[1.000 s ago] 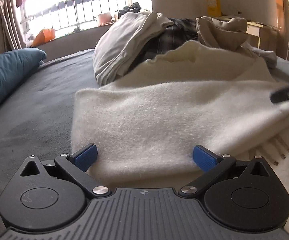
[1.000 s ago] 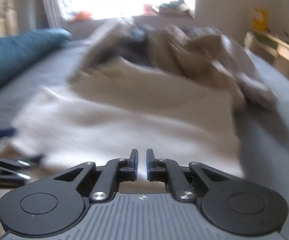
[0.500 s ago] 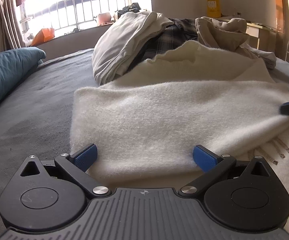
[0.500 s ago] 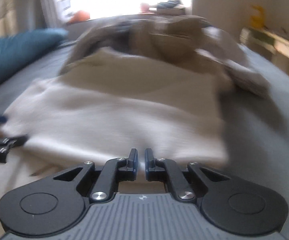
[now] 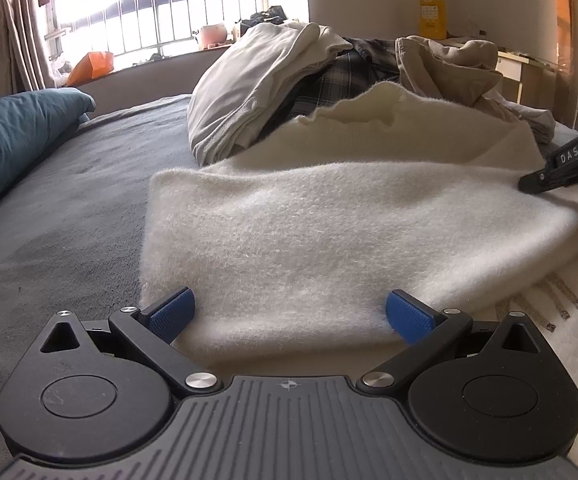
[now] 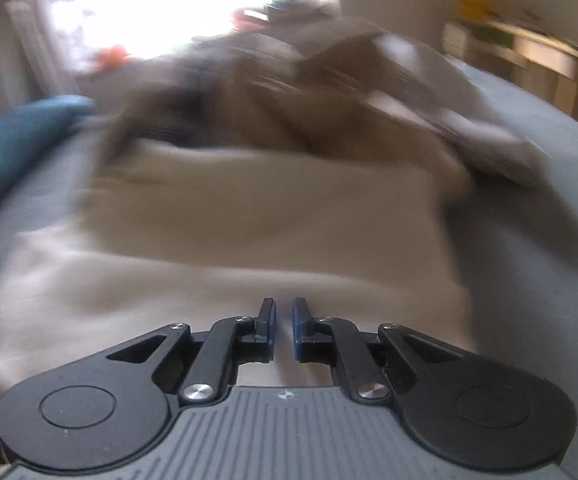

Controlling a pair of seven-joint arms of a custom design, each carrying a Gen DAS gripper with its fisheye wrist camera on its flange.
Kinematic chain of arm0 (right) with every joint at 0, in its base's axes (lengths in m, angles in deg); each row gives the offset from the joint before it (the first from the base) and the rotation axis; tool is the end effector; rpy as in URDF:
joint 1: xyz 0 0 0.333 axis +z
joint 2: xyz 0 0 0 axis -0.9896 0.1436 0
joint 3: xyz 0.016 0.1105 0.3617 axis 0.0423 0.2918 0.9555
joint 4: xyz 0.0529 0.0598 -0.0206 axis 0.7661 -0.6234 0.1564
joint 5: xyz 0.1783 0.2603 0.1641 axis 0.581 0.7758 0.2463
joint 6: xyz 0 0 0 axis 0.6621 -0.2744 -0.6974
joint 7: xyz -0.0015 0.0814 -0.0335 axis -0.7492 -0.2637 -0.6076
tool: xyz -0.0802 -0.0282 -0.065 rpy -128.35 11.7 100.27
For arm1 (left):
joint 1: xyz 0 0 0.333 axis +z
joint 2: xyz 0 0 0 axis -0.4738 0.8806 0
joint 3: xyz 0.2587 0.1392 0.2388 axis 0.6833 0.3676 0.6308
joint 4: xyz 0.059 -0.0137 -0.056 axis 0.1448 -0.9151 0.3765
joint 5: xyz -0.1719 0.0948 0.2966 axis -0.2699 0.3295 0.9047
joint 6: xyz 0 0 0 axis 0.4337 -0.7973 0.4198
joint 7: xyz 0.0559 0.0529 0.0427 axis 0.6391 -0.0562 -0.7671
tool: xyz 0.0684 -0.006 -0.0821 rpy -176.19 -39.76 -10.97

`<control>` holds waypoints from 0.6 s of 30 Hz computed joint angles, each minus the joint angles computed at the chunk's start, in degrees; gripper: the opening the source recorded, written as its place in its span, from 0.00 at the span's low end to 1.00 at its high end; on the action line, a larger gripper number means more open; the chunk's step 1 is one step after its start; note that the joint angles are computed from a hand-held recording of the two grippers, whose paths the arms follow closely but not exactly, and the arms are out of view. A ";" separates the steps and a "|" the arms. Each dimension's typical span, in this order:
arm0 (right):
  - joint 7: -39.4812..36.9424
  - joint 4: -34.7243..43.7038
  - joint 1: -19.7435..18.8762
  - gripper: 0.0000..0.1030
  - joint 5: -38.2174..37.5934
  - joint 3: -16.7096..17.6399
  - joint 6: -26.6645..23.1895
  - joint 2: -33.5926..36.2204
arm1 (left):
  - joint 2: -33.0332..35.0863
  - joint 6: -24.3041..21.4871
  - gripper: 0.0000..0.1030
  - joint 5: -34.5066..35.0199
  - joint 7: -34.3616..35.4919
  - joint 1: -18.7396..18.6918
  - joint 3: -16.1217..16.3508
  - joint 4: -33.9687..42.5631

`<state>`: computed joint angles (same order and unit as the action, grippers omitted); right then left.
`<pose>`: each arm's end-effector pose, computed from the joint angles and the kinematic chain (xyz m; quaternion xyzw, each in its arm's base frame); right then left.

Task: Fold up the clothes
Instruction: 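Smooth the folded cream sweatshirt flat with the open right gripper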

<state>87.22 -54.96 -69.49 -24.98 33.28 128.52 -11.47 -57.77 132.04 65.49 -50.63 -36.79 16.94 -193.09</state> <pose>0.5820 0.1077 0.5700 -0.6670 0.6291 -0.1606 0.3654 0.4244 -0.2117 0.5015 -0.6319 0.6270 -0.2901 0.3514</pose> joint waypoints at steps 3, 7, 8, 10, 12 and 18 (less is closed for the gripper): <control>1.44 1.19 -0.77 0.06 3.98 0.17 -2.59 -0.73 | 0.05 -0.18 1.00 0.92 -0.99 0.02 -0.10 -0.03; -14.41 4.45 -0.59 0.07 16.10 3.69 -7.58 -1.16 | 0.18 -0.88 1.00 2.63 -3.02 -0.19 -0.29 -0.02; -16.94 5.76 -0.20 0.07 17.62 4.01 -10.02 -0.66 | 0.18 -1.05 1.00 3.09 -3.50 -0.26 -0.31 -0.05; -14.30 7.71 1.55 0.07 13.07 3.59 -11.28 1.71 | 0.16 -1.20 1.00 3.37 -3.82 -0.40 -0.26 -0.08; -11.34 10.01 3.17 0.06 8.24 3.20 -12.74 4.27 | 0.15 -1.09 1.00 3.47 -3.87 -0.44 -0.14 -0.07; -4.37 13.56 1.67 0.06 14.00 3.01 -16.23 6.57 | 0.14 -1.01 1.00 5.54 -5.84 -0.48 -0.03 -0.20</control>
<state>82.85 -41.40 -67.83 -10.98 36.29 112.29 -4.90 -57.63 131.03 71.03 -56.47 -37.27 16.90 -193.29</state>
